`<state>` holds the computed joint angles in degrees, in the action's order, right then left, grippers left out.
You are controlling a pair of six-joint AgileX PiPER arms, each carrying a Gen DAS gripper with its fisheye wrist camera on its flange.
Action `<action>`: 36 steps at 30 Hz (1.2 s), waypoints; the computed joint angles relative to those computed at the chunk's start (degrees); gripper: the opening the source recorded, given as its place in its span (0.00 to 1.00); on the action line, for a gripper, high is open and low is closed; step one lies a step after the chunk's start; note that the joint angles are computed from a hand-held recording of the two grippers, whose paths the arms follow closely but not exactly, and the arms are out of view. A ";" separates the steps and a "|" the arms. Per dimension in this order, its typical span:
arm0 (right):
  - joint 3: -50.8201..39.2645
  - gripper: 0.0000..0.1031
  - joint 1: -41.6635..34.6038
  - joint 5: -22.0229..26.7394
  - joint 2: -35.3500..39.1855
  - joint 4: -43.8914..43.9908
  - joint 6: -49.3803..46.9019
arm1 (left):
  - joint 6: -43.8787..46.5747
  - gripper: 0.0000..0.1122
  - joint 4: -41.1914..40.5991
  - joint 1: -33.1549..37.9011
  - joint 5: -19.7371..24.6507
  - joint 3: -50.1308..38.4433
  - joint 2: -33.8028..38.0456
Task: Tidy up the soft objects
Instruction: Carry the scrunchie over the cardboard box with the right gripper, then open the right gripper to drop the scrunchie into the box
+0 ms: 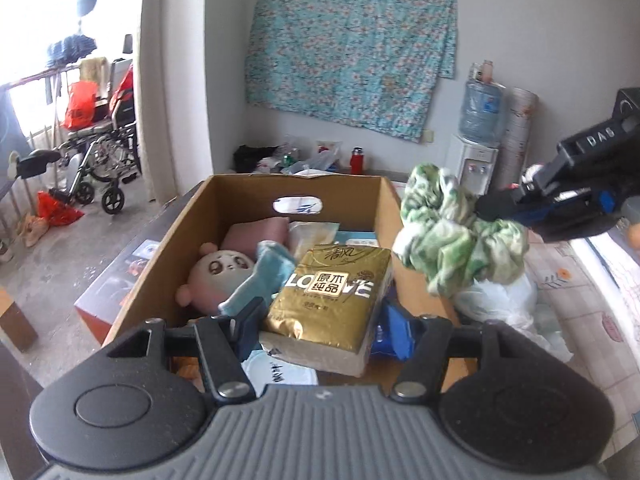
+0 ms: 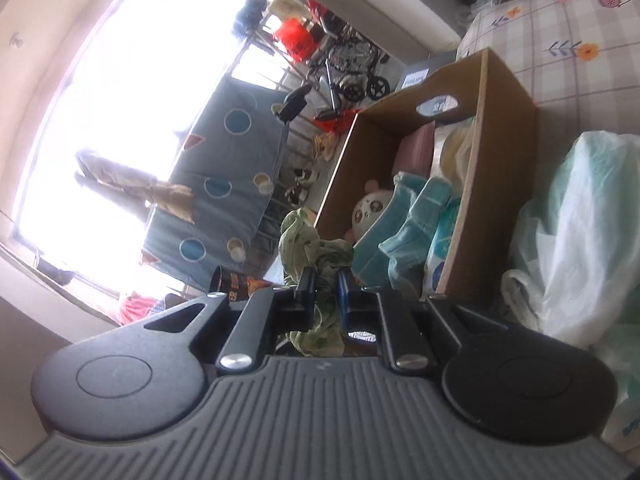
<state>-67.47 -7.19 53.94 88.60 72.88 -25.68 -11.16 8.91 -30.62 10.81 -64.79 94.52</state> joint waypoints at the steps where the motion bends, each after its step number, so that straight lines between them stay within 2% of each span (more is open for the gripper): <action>1: -1.53 0.10 1.47 -0.04 1.07 -1.68 1.52 | -0.12 0.56 -0.23 0.97 -0.24 0.38 -0.29; 5: -7.76 0.13 7.92 0.36 5.25 -11.25 8.87 | -1.08 0.56 0.23 3.80 -1.71 2.27 -1.44; 8: -13.59 0.16 13.89 1.72 9.00 -22.10 14.36 | 7.74 0.57 -8.81 5.52 -1.98 2.71 -1.38; 9: -15.26 0.21 16.09 1.70 9.94 -26.51 16.60 | 10.93 0.57 -12.17 5.97 -2.04 3.09 -1.36; 10: -16.37 0.34 18.56 0.94 10.41 -31.17 19.53 | 14.45 0.57 -15.85 6.31 -2.02 3.19 -1.08; 11: -16.79 0.41 19.89 0.27 10.48 -34.62 21.22 | 16.65 0.57 -18.34 6.44 -1.71 2.80 -0.66; 12: -16.31 0.41 20.57 -0.69 9.99 -36.17 21.73 | 19.46 0.57 -21.45 6.49 -1.53 2.14 0.22; 18: -11.65 0.44 14.83 -3.26 7.46 -27.89 17.29 | 36.97 0.57 -38.57 6.88 0.17 0.37 2.45; 20: -8.04 0.45 12.44 -5.84 5.76 -24.42 14.93 | 42.87 0.57 -43.99 7.03 1.44 -0.27 3.52; 23: -0.69 0.47 8.88 -9.09 1.09 -17.86 11.14 | 47.20 0.57 -47.92 6.70 4.50 -1.74 5.07; 28: 10.07 0.51 3.96 -12.90 -5.23 -8.54 4.93 | 41.59 0.57 -43.30 4.60 11.10 -8.25 9.86; 31: 13.93 0.51 1.25 -13.33 -7.48 -6.11 2.85 | 38.17 0.55 -39.42 2.69 11.73 -10.52 12.13; 34: 16.70 0.53 -0.78 -13.23 -8.83 -4.23 0.86 | 39.47 0.63 -40.63 1.93 13.30 -11.64 13.58; 36: 18.23 0.53 -2.37 -12.43 -9.53 -3.22 -0.52 | 40.60 0.66 -42.15 1.55 12.01 -10.51 13.25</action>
<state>-49.24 -9.55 41.51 79.07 69.66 -26.20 29.44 -33.24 -29.07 22.82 -75.30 107.77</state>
